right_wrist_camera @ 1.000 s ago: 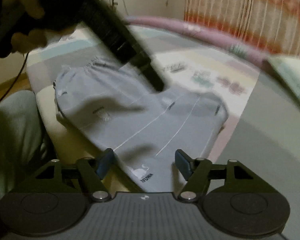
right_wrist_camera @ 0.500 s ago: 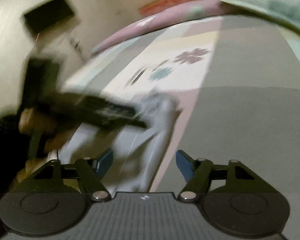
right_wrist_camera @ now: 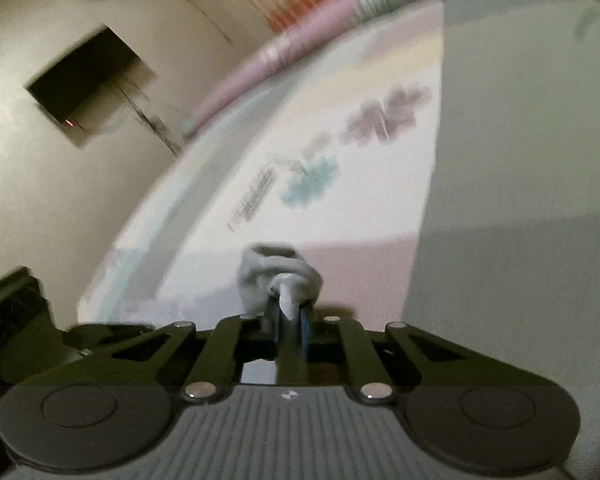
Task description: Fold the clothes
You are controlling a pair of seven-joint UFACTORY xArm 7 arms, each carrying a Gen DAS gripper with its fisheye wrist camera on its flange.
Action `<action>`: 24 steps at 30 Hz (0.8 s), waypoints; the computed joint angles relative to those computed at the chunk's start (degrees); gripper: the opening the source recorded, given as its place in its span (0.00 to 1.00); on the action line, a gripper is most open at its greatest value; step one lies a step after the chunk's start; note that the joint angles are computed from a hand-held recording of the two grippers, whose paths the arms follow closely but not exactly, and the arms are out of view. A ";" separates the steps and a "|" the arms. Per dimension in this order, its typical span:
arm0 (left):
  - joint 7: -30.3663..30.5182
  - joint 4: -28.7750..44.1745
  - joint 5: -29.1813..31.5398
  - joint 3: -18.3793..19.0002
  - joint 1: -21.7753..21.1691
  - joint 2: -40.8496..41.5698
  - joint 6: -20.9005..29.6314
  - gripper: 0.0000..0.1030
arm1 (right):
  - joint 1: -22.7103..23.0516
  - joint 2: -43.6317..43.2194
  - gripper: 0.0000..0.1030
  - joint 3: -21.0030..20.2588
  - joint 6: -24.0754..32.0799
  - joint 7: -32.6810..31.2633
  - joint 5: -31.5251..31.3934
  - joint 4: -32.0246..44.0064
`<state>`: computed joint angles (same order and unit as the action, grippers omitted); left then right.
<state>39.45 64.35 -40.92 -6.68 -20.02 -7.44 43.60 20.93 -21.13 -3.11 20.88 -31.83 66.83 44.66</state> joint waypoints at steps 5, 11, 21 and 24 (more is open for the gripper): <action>1.35 -0.16 -0.97 0.35 0.14 -0.04 0.41 0.72 | -3.05 -1.69 0.13 0.24 -0.38 13.93 -10.60 -2.65; 2.61 -0.70 -0.93 0.20 0.10 -0.38 0.05 0.72 | 1.52 1.00 0.58 -4.12 0.90 0.64 -9.70 2.72; -0.45 -1.44 3.80 0.26 0.49 -2.46 -1.12 0.73 | -5.73 8.16 0.14 2.26 2.59 8.49 -22.28 9.51; -1.92 -1.63 6.49 0.45 0.77 -3.49 -1.84 0.73 | -4.01 3.07 0.16 0.66 3.71 5.12 -17.02 7.06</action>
<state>37.53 62.71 -34.42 -6.23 -19.26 -10.93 41.75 16.92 -18.07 -2.45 24.60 -26.72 49.81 51.71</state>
